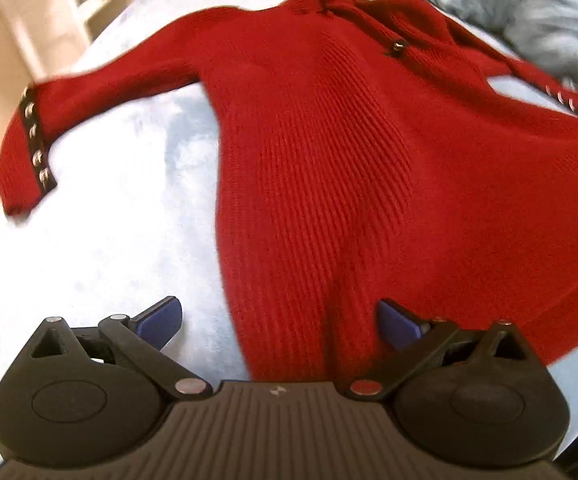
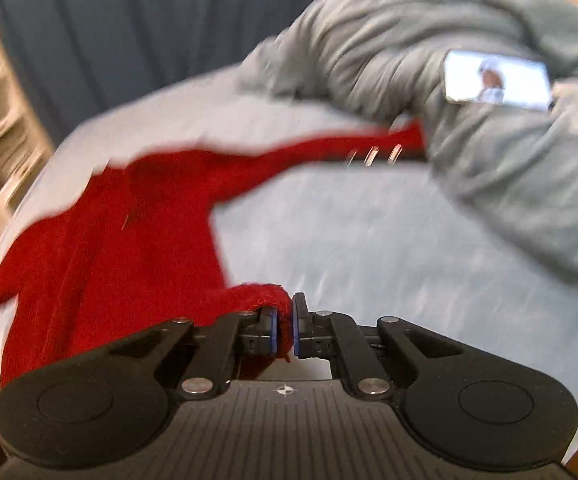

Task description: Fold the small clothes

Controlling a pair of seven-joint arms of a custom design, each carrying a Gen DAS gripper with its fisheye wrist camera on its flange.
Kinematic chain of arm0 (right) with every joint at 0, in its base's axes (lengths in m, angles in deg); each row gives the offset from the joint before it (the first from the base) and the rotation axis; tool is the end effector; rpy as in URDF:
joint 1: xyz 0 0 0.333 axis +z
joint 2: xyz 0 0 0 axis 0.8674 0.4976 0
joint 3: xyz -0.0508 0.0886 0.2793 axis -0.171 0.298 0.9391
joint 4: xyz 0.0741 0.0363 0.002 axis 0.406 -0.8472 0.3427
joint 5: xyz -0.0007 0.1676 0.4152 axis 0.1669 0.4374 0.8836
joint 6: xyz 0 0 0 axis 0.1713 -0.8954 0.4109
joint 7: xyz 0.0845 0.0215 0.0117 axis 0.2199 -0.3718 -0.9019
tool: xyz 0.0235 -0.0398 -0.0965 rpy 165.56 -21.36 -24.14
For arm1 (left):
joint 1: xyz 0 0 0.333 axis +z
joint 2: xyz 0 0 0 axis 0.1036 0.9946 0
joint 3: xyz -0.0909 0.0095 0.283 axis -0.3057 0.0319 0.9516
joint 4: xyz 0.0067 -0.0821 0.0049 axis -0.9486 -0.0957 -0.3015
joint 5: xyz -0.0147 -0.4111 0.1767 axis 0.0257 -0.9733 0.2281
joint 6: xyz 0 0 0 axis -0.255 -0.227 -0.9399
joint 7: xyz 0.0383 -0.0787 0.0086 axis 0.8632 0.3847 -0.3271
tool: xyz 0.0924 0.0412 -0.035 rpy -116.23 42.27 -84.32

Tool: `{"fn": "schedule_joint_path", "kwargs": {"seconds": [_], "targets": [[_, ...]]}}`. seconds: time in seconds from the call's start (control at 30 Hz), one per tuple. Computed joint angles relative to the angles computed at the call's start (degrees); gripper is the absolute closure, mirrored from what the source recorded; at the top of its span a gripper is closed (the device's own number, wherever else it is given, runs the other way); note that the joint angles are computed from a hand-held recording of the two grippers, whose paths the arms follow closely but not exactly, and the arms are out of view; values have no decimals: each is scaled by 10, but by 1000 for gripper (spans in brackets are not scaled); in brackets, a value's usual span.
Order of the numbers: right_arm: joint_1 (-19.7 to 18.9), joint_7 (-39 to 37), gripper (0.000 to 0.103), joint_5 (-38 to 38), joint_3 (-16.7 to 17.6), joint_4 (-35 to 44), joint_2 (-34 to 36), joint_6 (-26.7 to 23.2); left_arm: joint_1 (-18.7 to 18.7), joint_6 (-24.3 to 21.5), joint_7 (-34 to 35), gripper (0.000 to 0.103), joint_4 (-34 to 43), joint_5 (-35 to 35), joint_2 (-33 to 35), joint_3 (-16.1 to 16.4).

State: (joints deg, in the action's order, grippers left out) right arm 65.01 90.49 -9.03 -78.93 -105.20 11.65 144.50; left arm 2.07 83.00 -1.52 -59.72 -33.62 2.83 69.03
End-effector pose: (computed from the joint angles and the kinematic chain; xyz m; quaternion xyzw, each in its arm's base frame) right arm 0.5830 0.1506 0.4959 -0.5985 0.6789 -0.2558 0.3399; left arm 0.5180 -0.1328 0.3942 -0.7364 0.6282 -0.1333 0.2129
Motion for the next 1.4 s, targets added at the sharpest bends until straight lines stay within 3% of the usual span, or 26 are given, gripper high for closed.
{"fn": "schedule_joint_path", "kwargs": {"seconds": [0.07,0.2,0.33,0.43,0.6,0.67,0.77,0.83,0.93,1.07,1.17,1.2,1.23,1.27,1.3,1.33,1.4], "targets": [[-34,56,97,-82,17,28,12,-10,16,-37,-45,0,15,51,6,-17],[4,-32,97,28,-29,47,32,-49,1,-20,-5,0,-1,-12,-5,13],[5,2,97,-21,-35,56,51,-55,-23,13,71,0,-39,-71,-43,28],[13,21,97,-24,-45,79,74,-63,-44,30,123,0,-54,-88,-56,20],[31,9,97,-17,-60,96,88,-74,-49,32,153,0,-50,-50,-33,-9],[34,2,97,-11,-63,95,88,-75,-28,3,110,0,-39,4,-23,-34],[36,-6,96,12,-67,94,89,-75,-26,-35,92,0,-32,-8,-21,-17],[37,-7,96,16,-69,95,91,-77,-15,-35,54,0,-41,-36,-34,1],[40,0,96,7,-69,95,92,-80,-12,-7,17,0,-58,-138,-47,41],[42,3,96,4,-69,91,89,-83,-3,0,4,0,-49,-154,-33,37],[43,-2,96,1,-68,90,88,-92,-8,-19,-2,1,-29,-134,-17,16],[43,-2,96,-1,-67,89,88,-96,-11,-26,0,8,-20,-116,-8,6],[44,-3,96,-3,-66,87,88,-100,-12,-28,-3,29,-19,-89,-7,-5],[45,-7,96,-4,-65,85,88,-106,-7,-35,-20,38,-15,-43,-8,-22],[47,-12,96,-3,-64,82,86,-111,-11,-30,-28,69,-20,-28,-14,-25],[48,-22,96,2,-63,77,83,-116,-14,-30,-31,81,-22,-20,-21,-25],[49,-48,96,17,-60,63,68,-122,-18,-37,-32,87,-31,-5,-47,-23]]}}
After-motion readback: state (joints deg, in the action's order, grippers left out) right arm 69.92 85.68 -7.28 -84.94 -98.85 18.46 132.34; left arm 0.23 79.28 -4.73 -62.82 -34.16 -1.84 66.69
